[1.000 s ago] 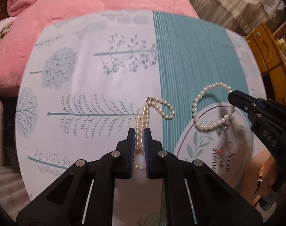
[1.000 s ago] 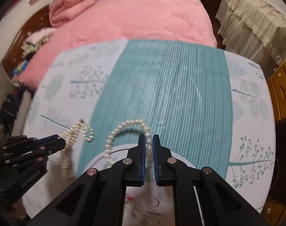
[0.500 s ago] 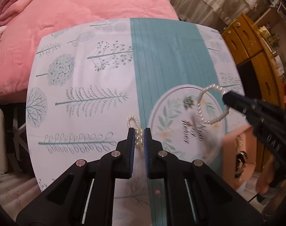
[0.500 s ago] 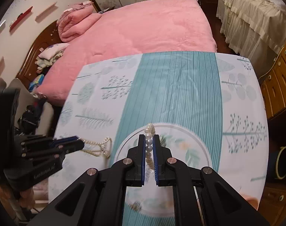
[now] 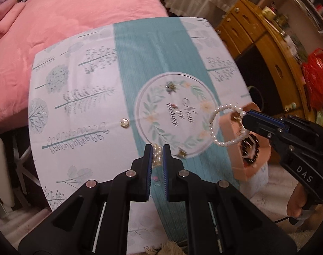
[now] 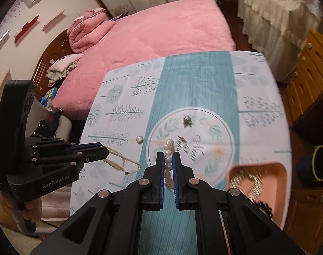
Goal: Organize jewelry
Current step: 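Grasp the pearl necklace with the left tool while the right tool grasps the pearl bracelet, then carry the pearl necklace and pearl bracelet into the peach tray and release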
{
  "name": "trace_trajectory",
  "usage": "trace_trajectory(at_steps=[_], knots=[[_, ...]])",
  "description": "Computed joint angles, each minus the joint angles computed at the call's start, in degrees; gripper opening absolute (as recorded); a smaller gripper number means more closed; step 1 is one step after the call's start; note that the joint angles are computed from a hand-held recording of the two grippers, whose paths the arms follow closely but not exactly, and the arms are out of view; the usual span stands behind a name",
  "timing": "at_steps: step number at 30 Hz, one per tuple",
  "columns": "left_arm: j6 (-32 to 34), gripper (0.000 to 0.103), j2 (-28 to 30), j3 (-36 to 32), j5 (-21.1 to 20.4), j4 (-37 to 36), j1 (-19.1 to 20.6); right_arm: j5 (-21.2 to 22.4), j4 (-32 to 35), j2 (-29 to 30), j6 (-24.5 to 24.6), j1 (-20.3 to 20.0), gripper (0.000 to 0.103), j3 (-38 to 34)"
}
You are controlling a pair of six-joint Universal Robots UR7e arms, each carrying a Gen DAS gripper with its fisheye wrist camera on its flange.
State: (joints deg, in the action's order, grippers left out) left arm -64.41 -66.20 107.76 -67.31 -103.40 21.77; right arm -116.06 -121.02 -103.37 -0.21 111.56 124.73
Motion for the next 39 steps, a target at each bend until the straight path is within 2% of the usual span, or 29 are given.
trace_trajectory(at_steps=[8,14,16,20,25,31,34,39], knots=[[6.0,0.007,4.9,-3.8,-2.7,-3.7,-3.1,-4.4,9.1,-11.1,7.7,3.1,0.007,0.2],[12.1,0.007,11.1,-9.2,-4.6,-6.5,-4.1,-9.2,14.6,-18.7,12.6,3.8,0.007,0.0],[14.5,0.007,13.3,-11.2,-5.0,-7.5,-4.5,-10.7,15.9,-21.5,13.0,2.8,0.007,0.1],[18.0,0.007,18.4,-15.7,-5.6,-8.5,-4.6,-10.8,18.4,-27.1,11.8,-2.8,0.007,0.5],[20.8,0.007,24.5,-20.6,-5.9,-10.0,-4.2,-7.9,17.6,-32.8,3.3,-13.7,0.007,2.3],[22.3,0.007,31.7,-24.5,-7.4,-12.2,-2.3,-2.5,15.2,-35.8,-7.0,-25.4,0.007,4.9],[22.3,0.007,34.8,-25.6,-8.1,-12.5,-1.2,-1.1,13.2,-35.6,-10.3,-28.7,0.007,6.0],[23.0,0.007,37.8,-26.3,-7.8,-12.7,-0.1,-0.5,9.3,-33.0,-12.4,-30.7,0.007,7.3]])
